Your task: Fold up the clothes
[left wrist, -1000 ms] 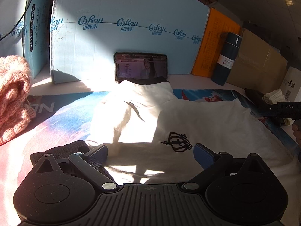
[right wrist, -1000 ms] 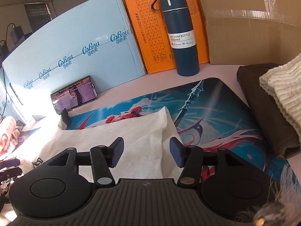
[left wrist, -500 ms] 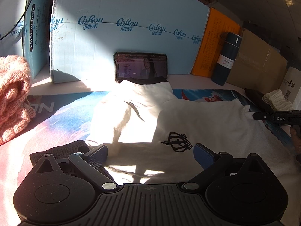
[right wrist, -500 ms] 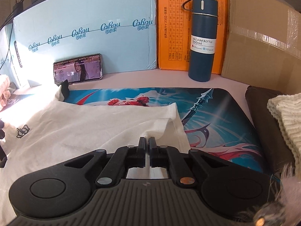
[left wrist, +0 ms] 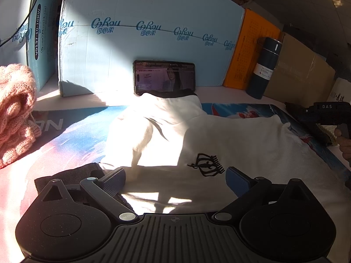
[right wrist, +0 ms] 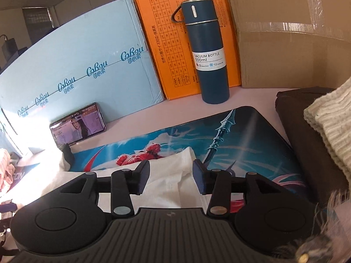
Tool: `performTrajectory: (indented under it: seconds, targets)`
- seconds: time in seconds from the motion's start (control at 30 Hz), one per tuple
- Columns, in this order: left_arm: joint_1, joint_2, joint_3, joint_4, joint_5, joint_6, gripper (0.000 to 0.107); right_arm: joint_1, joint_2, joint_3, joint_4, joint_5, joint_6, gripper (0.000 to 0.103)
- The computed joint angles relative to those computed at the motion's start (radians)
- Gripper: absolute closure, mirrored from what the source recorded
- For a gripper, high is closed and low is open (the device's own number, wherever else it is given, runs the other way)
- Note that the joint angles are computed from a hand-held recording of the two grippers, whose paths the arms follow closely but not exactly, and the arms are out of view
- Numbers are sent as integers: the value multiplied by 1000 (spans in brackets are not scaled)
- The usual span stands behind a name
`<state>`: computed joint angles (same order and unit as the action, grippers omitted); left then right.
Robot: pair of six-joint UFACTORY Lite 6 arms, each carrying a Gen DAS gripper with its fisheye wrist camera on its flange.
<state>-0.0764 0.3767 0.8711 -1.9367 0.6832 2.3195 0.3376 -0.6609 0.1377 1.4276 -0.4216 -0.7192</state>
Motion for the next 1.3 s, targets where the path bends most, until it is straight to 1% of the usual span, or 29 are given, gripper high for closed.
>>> performTrajectory:
  seconds: [0.03,0.1,0.13,0.17,0.23,0.27,0.37,0.47,0.53,0.6,0.67,0.7,0.73,0.8,0.83,0.9,0.93,0.97,1.0,1.03,1.07,1.17,1.23,1.27,1.3]
  targets:
    - [1,0,-1,-2,2,2,7,-36,93,43,-86,31,82,56]
    - [2,-1,-1,-3,3,2,7,-55,254,117,-166,31,179,59]
    - [2,-1,-2,-4,3,3,7,-51,319,147,-181,14,196,72]
    - [2,-2,-2,-5,2,4,7,-34,363,159,-204,-28,227,96]
    - [-2,-4,-3,-10,-6,9,7,6,441,176,-242,-126,285,97]
    - [-5,-5,-3,-13,-10,11,7,13,467,184,-257,-150,301,97]
    - [0,-5,-2,-11,-9,8,7,-3,550,222,-292,-169,335,97]
    - [41,-13,4,-5,13,-2,7,9,576,248,-237,-182,297,97]
    - [74,-22,7,-29,23,5,7,28,568,261,-132,-199,217,93]
    - [106,-29,14,-83,8,16,7,77,558,271,15,-292,145,79]
    - [148,-21,42,-80,0,-34,7,126,525,263,73,-365,125,77]
    - [160,-22,43,-102,-2,-30,7,140,487,254,68,-364,141,74]
    - [158,-38,29,-153,-21,16,7,151,443,244,53,-350,166,69]
    - [144,-72,-13,-315,-54,179,7,164,407,253,-13,-300,243,53]
    - [131,-79,-25,-385,-67,251,7,169,430,279,-63,-267,293,51]
    - [103,-83,-45,-518,-88,391,7,172,495,342,-196,-196,425,45]
    - [93,-80,-44,-538,-96,419,7,172,554,387,-285,-166,518,43]
    - [87,-75,-39,-535,-105,426,7,180,643,467,-338,-131,580,43]
    - [78,-74,-41,-554,-115,456,7,192,747,568,-358,-95,601,42]
    - [69,-74,-46,-581,-124,493,7,206,846,670,-349,-59,579,42]
    - [59,-73,-50,-609,-133,531,7,224,939,770,-308,-35,516,43]
    - [37,-72,-61,-694,-152,634,7,263,1173,1048,-70,-42,267,43]
    - [42,-67,-55,-716,-162,643,7,264,1301,1206,73,-33,143,47]
    - [45,-63,-50,-733,-169,648,7,275,1351,1264,130,-69,95,67]
    - [39,-53,-38,-792,-187,691,7,292,1389,1310,193,-125,18,91]
